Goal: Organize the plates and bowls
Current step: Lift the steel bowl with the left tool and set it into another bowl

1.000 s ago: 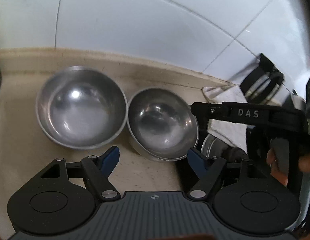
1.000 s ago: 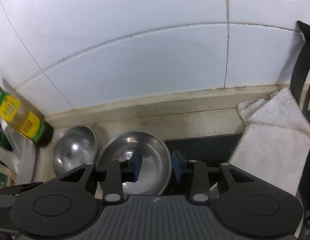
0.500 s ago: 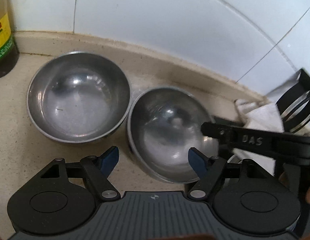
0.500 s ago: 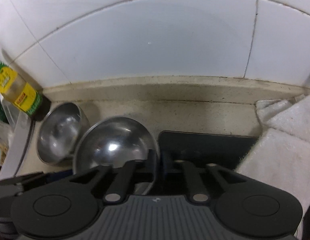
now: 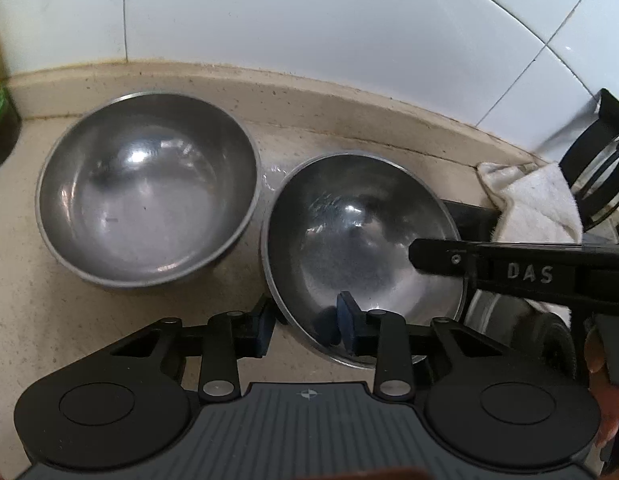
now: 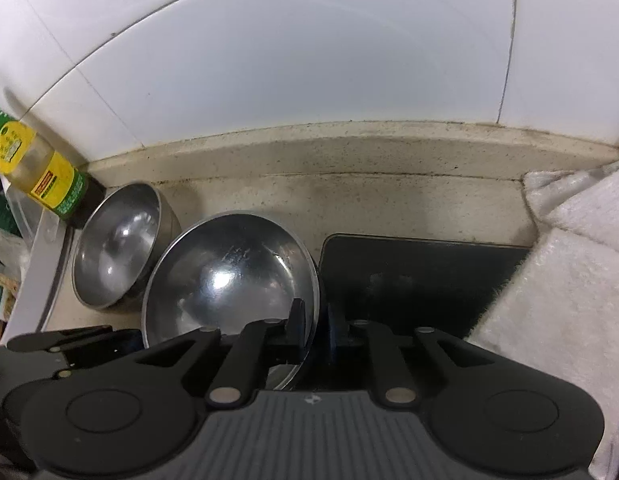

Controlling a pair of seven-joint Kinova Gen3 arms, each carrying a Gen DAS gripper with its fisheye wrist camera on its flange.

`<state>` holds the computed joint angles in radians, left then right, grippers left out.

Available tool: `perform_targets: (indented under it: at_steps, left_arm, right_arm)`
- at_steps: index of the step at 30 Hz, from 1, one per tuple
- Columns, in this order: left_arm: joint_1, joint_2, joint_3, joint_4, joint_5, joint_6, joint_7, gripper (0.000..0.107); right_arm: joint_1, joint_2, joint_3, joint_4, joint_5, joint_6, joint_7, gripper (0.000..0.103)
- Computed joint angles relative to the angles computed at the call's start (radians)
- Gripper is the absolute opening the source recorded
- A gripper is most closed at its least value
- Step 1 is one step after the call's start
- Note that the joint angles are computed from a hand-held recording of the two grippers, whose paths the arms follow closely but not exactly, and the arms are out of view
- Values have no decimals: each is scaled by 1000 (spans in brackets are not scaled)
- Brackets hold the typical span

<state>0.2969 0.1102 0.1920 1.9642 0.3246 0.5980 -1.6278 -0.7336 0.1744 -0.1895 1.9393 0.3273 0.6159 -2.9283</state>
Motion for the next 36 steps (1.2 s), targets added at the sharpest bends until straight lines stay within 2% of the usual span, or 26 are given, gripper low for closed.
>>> perform_targets:
  at_steps: [4, 6, 11, 16, 24, 32, 36]
  left_arm:
    - [-3, -43, 3, 12, 8, -3, -46, 40]
    - [3, -71, 1, 18, 3, -3, -55, 40]
    - [-18, -147, -34, 34, 103, 40, -174, 41]
    - [-18, -240, -77, 66, 159, 81, -263, 42]
    - [-31, -369, -172, 127, 208, 192, -410, 42]
    - [-65, -437, -248, 179, 202, 313, -545, 44]
    - [-92, -447, -262, 190, 201, 347, -601, 44]
  right_arm:
    - [-5, -44, -1, 24, 12, -6, -61, 11]
    - [-25, -62, -13, 12, 57, 34, -115, 11]
    - [-34, -111, -59, -16, 118, 107, -201, 11]
    - [-70, -127, -125, -94, 187, 238, -273, 11]
    - [-196, -89, -190, -222, 248, 435, -394, 11]
    - [-314, -32, -186, -291, 224, 497, -489, 11]
    - [-359, -3, -173, -316, 208, 506, -533, 11]
